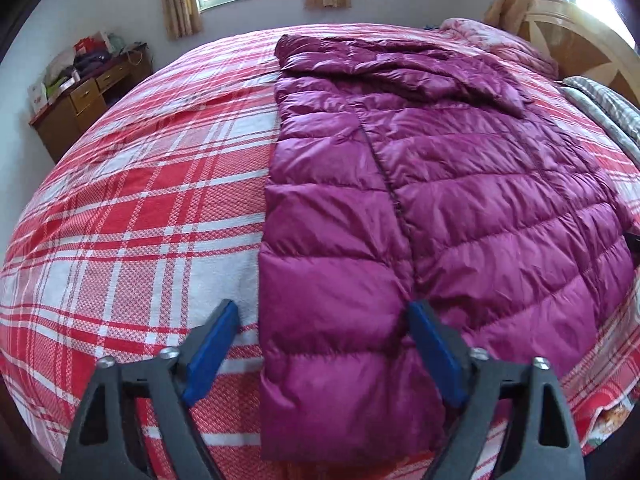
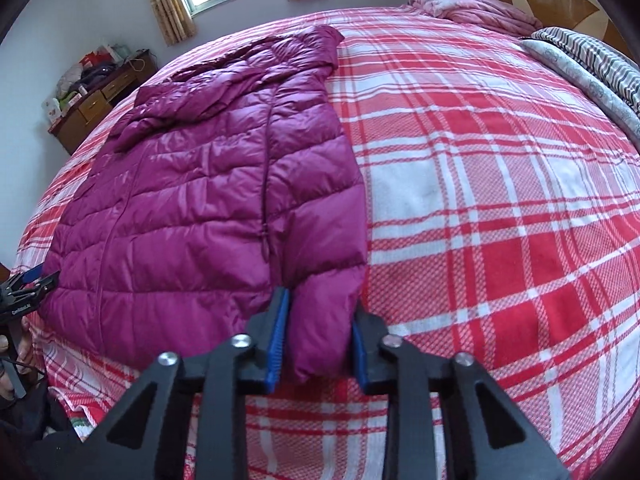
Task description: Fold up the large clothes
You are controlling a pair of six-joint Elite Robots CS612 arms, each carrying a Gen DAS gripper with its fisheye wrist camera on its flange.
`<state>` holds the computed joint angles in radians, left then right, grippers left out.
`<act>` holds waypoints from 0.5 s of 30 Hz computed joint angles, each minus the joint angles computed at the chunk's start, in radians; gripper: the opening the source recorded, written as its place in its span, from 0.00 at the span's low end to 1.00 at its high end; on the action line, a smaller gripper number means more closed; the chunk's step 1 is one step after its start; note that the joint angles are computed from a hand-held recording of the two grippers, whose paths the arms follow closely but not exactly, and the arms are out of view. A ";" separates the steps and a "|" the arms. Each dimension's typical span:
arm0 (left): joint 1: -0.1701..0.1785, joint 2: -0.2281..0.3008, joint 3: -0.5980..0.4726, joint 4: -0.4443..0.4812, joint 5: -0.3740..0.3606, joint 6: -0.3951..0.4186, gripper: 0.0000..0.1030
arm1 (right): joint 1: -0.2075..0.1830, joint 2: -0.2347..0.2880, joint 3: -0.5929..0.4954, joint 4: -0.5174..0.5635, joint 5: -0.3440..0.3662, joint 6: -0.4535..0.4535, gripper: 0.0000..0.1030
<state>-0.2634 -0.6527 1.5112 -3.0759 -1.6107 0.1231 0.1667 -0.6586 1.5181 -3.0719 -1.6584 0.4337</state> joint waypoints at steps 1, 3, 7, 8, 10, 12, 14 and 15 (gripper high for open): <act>0.000 -0.006 0.009 -0.004 -0.012 0.013 0.59 | 0.001 0.001 0.001 -0.008 0.005 -0.002 0.19; -0.003 -0.013 0.022 -0.012 -0.022 0.038 0.37 | 0.003 0.001 0.004 -0.021 0.012 -0.003 0.14; 0.004 -0.028 0.037 -0.029 -0.063 0.052 0.09 | 0.010 -0.011 0.020 -0.078 -0.003 -0.003 0.11; 0.007 -0.031 0.037 -0.035 -0.076 0.047 0.08 | 0.011 -0.018 0.031 -0.108 -0.004 -0.003 0.10; 0.020 -0.044 0.045 -0.063 -0.125 0.028 0.07 | 0.013 -0.033 0.052 -0.163 -0.004 -0.005 0.10; 0.035 -0.060 0.056 -0.103 -0.175 0.010 0.06 | 0.015 -0.048 0.070 -0.209 -0.005 -0.009 0.09; 0.049 -0.072 0.061 -0.140 -0.225 -0.009 0.06 | 0.020 -0.068 0.089 -0.258 -0.012 -0.017 0.09; 0.058 -0.081 0.067 -0.167 -0.257 -0.020 0.05 | 0.023 -0.078 0.098 -0.282 -0.018 -0.027 0.09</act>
